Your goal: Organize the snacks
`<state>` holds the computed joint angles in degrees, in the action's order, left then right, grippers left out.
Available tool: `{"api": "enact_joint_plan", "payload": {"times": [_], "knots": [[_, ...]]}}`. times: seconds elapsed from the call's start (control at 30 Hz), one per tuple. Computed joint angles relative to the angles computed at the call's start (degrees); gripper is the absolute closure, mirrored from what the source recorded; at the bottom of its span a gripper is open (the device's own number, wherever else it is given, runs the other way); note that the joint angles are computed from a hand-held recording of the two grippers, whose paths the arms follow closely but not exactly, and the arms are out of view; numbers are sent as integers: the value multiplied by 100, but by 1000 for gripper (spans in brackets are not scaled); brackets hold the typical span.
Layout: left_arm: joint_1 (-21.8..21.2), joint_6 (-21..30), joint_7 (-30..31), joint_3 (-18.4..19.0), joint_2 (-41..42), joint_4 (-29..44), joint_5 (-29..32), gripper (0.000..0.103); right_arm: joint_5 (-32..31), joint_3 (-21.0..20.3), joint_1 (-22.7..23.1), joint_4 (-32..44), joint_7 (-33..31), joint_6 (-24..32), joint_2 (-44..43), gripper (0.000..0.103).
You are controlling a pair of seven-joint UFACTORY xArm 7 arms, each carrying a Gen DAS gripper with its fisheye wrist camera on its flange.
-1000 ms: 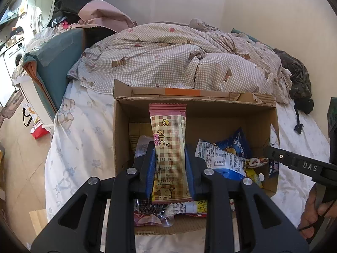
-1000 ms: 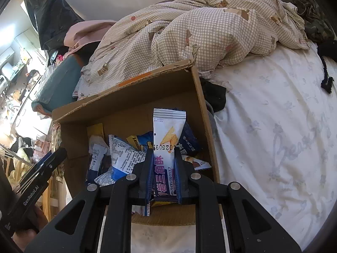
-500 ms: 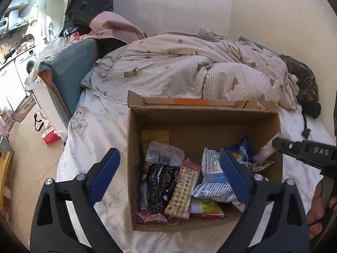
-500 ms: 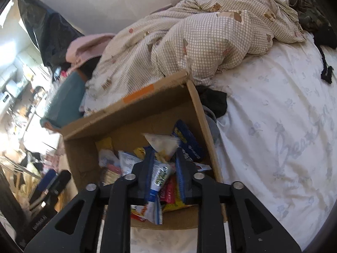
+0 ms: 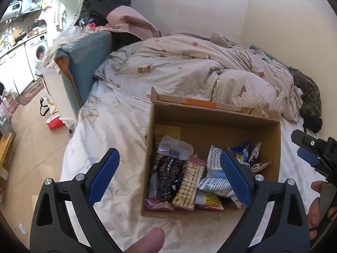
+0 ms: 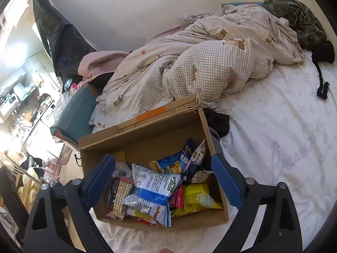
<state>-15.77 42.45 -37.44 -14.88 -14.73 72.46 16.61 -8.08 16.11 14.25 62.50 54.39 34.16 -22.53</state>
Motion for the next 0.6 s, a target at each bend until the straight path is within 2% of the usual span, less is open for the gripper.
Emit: {"api": "enact_joint_plan", "payload": {"times": [0.1, 0.2, 0.6], "knots": [[-3, 201, 77, 1, -103, 13, -6, 0, -43, 73, 4, -51, 77, 130, -217, 4], [32, 405, 61, -16, -272, -65, 2, 0, -173, 215, -58, -130, 210, 250, -492, 0], [141, 677, 383, -30, -1313, -757, -374, 0, -148, 623, -55, -467, 588, 1020, -1346, 0]]}}
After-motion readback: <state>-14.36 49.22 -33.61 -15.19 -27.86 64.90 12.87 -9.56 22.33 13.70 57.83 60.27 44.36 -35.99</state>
